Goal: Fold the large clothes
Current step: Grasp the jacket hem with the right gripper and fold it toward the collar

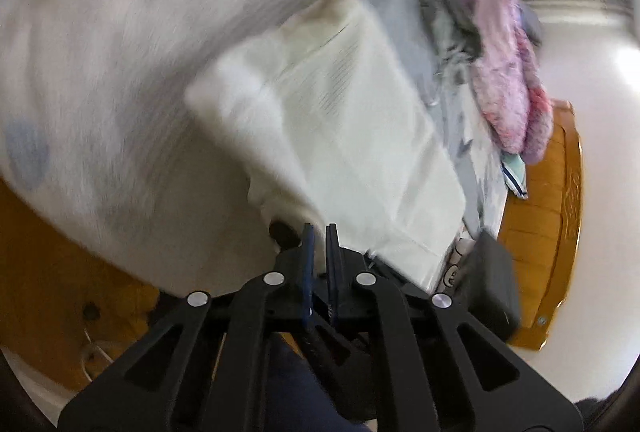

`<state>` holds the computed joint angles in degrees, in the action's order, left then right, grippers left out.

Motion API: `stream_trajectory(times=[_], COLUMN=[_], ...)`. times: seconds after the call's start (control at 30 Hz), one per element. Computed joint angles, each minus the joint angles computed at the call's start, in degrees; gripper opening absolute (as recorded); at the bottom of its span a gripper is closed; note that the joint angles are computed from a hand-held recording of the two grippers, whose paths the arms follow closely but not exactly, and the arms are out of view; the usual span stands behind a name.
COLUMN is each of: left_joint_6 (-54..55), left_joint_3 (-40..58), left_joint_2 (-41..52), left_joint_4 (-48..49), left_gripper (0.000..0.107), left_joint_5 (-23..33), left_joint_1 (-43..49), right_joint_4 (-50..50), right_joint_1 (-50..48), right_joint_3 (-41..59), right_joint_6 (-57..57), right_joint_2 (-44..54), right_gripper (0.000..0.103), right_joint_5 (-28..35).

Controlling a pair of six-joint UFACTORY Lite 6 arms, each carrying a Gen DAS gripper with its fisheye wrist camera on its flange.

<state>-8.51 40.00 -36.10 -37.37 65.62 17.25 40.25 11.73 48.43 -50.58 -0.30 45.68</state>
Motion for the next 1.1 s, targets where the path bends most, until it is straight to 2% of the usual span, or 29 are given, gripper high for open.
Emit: stream_trajectory(times=[0.07,0.1,0.13,0.2,0.27,0.37,0.47,0.57,0.63,0.73,0.9,1.03,1.1], left_joint_6=[2.92,3.13,2.12,-2.64,-10.21,-23.1,-28.26,-36.9,-42.5,-46.99,-42.78,-37.05,-38.17], left_joint_3=[3.89,6.31,8.63,11.75,12.84,12.75,10.77,16.46,24.32,37.03,55.8,74.73,81.75], left_joint_2=[0.9,0.99,0.94,0.99,1.6,7.73,13.75,23.08,29.49,39.67,56.85,74.42,80.83], left_joint_4=[-1.13,-0.53,1.34,6.96,15.09,30.48,29.61,31.31,34.33,38.53,34.2,27.41,27.65], left_gripper=[0.01,0.022,0.028,0.028,0.034,0.034,0.034,0.034,0.034,0.033,0.034,0.035,0.035], left_joint_5=[1.71,2.08,1.9,0.62,-0.88,-1.91,-8.99,-16.56,-21.33,-22.98,-25.24,-20.45,-17.1], left_joint_1=[3.0,4.63,5.82,6.43,4.4,-8.55,-19.07,-31.03,-38.9,-47.19,-54.82,-58.61,-59.59], right_joint_4=[2.09,3.42,4.13,5.93,6.75,7.39,7.39,7.11,6.12,4.88,1.73,-2.47,-5.59], right_joint_1=[-5.83,-9.17,-10.99,-18.11,-23.82,-30.95,-38.9,-46.12,-51.38,-58.47,-70.79,-75.82,-77.44], right_joint_3=[2.53,3.81,4.9,8.0,10.7,15.98,21.46,27.96,33.26,41.13,58.65,59.84,59.89], right_joint_6=[0.8,0.32,0.62,2.08,3.11,4.32,5.02,6.58,7.81,9.03,11.74,13.74,13.77], right_joint_2=[1.24,1.78,2.33,4.51,6.76,9.26,12.84,17.09,20.39,25.82,38.9,44.59,48.53], right_gripper=[0.011,0.011,0.011,0.011,0.011,0.011,0.011,0.011,0.011,0.01,0.007,0.005,0.005], right_joint_5=[6.15,9.14,11.27,18.08,23.07,30.14,36.77,42.17,45.65,49.15,54.45,51.98,49.59])
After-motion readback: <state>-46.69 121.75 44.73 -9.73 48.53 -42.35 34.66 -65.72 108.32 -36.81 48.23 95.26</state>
